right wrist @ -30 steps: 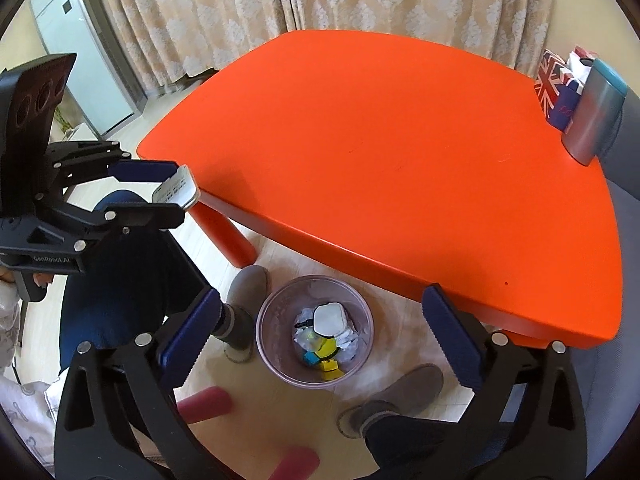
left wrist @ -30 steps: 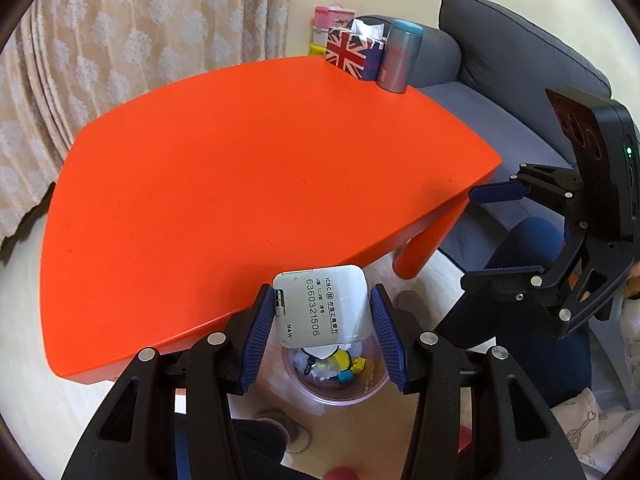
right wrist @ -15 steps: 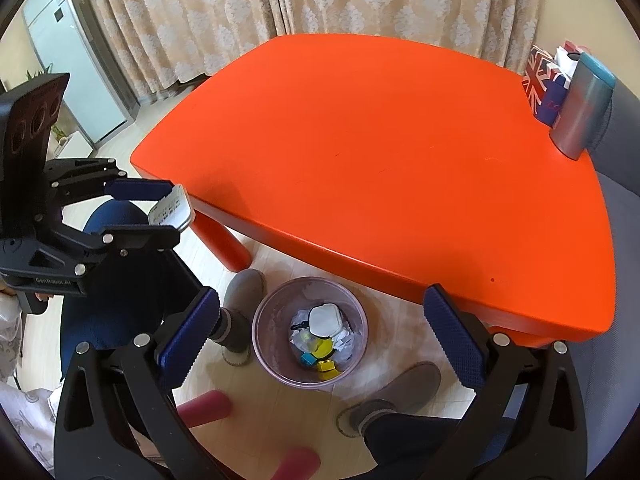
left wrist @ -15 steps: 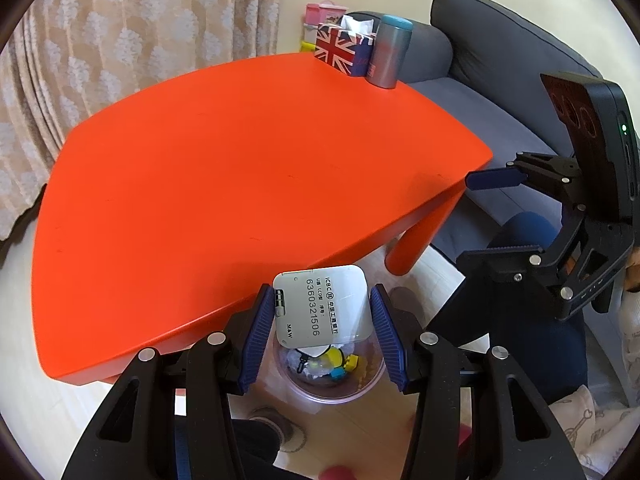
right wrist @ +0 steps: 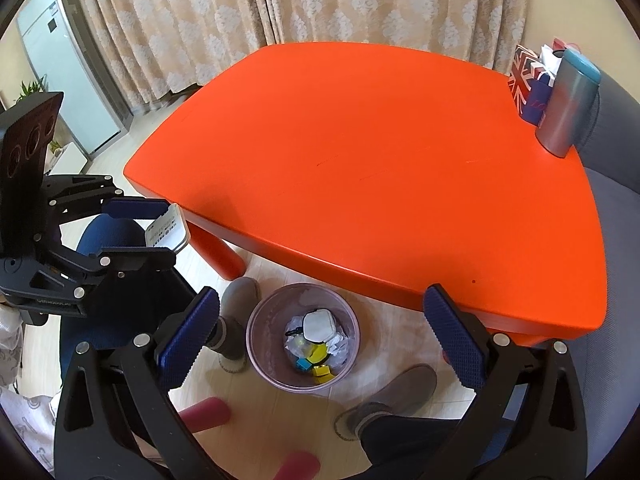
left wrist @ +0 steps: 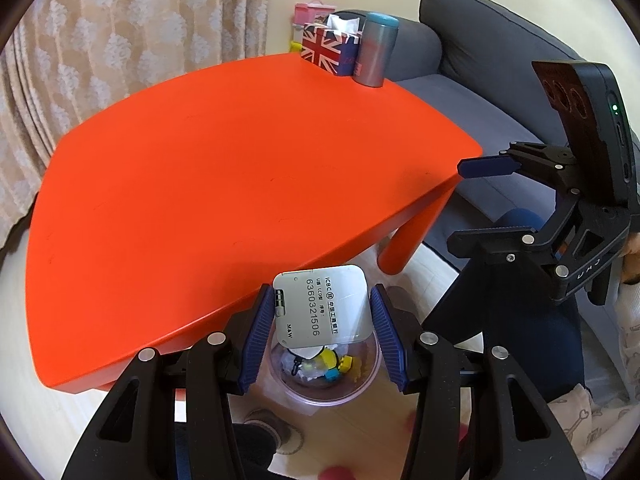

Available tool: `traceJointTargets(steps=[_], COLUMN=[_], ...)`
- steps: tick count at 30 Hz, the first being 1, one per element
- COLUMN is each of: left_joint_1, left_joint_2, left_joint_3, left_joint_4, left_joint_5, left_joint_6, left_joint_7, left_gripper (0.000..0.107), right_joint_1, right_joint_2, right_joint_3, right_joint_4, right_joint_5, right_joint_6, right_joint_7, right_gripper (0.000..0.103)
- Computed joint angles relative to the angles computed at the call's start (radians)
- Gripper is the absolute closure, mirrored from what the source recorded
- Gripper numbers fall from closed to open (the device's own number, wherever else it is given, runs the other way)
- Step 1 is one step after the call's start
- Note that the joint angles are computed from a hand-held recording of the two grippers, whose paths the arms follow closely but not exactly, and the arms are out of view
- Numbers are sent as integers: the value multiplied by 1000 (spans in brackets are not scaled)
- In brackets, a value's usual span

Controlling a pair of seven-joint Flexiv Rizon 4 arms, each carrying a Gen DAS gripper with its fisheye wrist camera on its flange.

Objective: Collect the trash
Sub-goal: 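Open the left tool over the wastebasket to drop the square white card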

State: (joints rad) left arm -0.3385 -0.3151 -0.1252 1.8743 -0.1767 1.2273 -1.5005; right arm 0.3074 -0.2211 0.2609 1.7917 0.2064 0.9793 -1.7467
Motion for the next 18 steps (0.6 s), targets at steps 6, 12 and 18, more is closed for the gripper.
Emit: traceJointTargets(steps=[6, 12, 18], left_joint_1=[-2, -9, -13], left_joint_2=[-5, -13, -12], left_joint_3=[1, 13, 30], left_joint_4=[-7, -10, -19], left_joint_5=[7, 19, 48], left_joint_6=[6, 41, 29], left_joint_7=[2, -28, -67], left_gripper=[42, 12, 11], right_joint_1=[0, -1, -2], right_joint_2=[1, -1, -4], right_joint_3=[-4, -4, -3], right_joint_4=[-5, -9, -13], right_joint_5=[-3, -5, -1], right_joint_6=[0, -5, -9], right_joint_7=[7, 9, 7], right_gripper=[3, 3, 3])
